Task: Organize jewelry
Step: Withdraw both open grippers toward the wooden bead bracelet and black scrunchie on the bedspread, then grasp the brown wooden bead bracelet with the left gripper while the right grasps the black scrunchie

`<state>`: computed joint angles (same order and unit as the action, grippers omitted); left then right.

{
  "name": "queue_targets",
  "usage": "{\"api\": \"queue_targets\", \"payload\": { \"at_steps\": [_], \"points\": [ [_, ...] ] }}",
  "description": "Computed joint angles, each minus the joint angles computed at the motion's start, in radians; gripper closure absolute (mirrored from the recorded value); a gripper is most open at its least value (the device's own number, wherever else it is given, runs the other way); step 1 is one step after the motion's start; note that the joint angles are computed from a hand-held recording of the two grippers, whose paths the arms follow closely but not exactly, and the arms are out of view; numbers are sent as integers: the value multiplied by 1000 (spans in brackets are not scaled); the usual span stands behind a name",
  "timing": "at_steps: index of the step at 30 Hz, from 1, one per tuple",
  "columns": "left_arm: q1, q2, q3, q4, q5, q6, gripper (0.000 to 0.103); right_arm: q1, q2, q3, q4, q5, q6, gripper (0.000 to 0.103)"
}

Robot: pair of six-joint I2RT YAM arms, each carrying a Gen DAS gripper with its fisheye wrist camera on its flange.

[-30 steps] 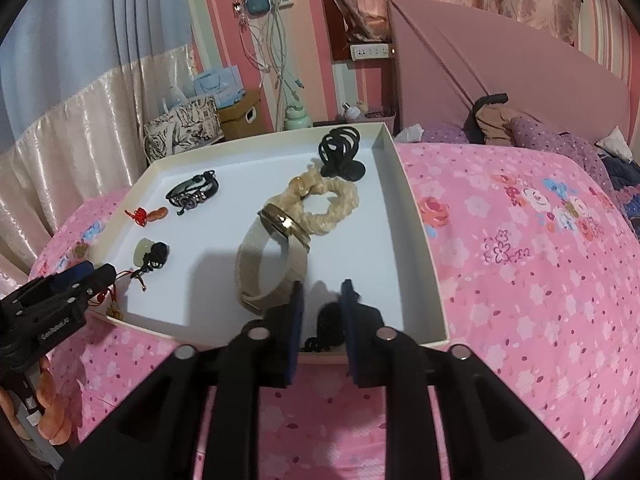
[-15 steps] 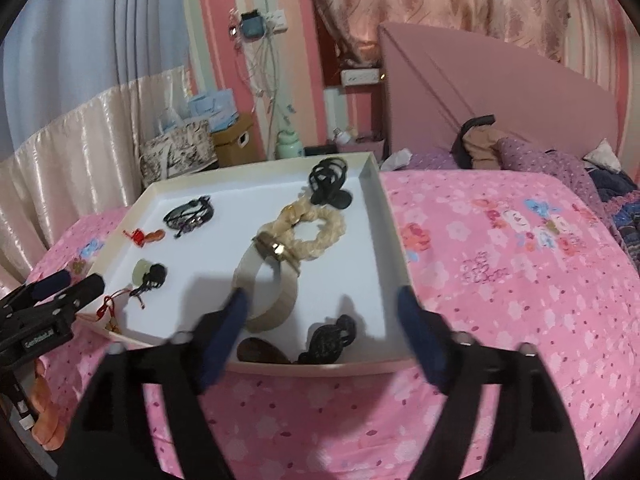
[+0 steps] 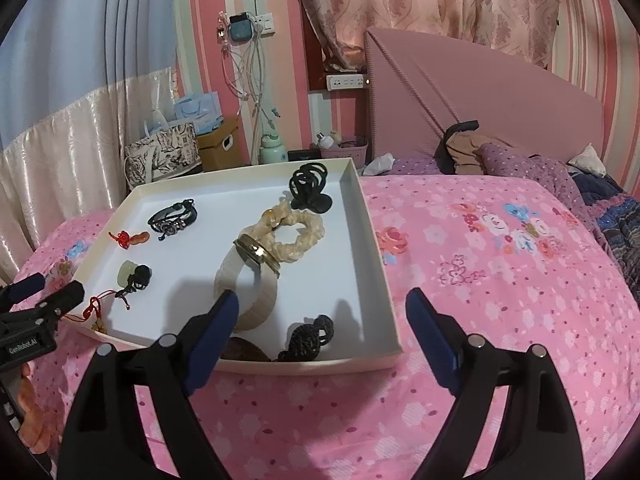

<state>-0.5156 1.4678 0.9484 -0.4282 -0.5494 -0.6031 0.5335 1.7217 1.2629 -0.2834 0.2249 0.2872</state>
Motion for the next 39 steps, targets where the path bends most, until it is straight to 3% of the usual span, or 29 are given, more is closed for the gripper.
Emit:
{"api": "queue_targets", "payload": {
  "at_steps": [5,8,10,15,25,30,34,39],
  "points": [
    [-80,-66,27,-150,-89,-40,3,-3,-79,-28,-63,8,-6,17],
    [-165,-129,30,-282,-156,-119,3,9,-163,-87,-93,38,-20,7],
    [-214,-165,22,-342,-172,-182,3,28,-250,-160,-95,71,-24,7],
    [-411,-178,29,-577,-241,-462,3,75,-413,-293,-162,89,-1,7],
    [-866,-91,69,-991,-266,-1093,3,289,-766,-532,-319,159,112,7],
    [-1003,-60,22,-1025,-203,-1292,3,394,-879,-597,-415,210,202,7],
    [-1056,-71,-44,-960,-141,-1329,3,418,-927,-633,-462,190,248,7],
    [-1138,-64,-72,-954,-92,-1401,3,428,-961,-685,-494,153,292,7]
  ]
}}
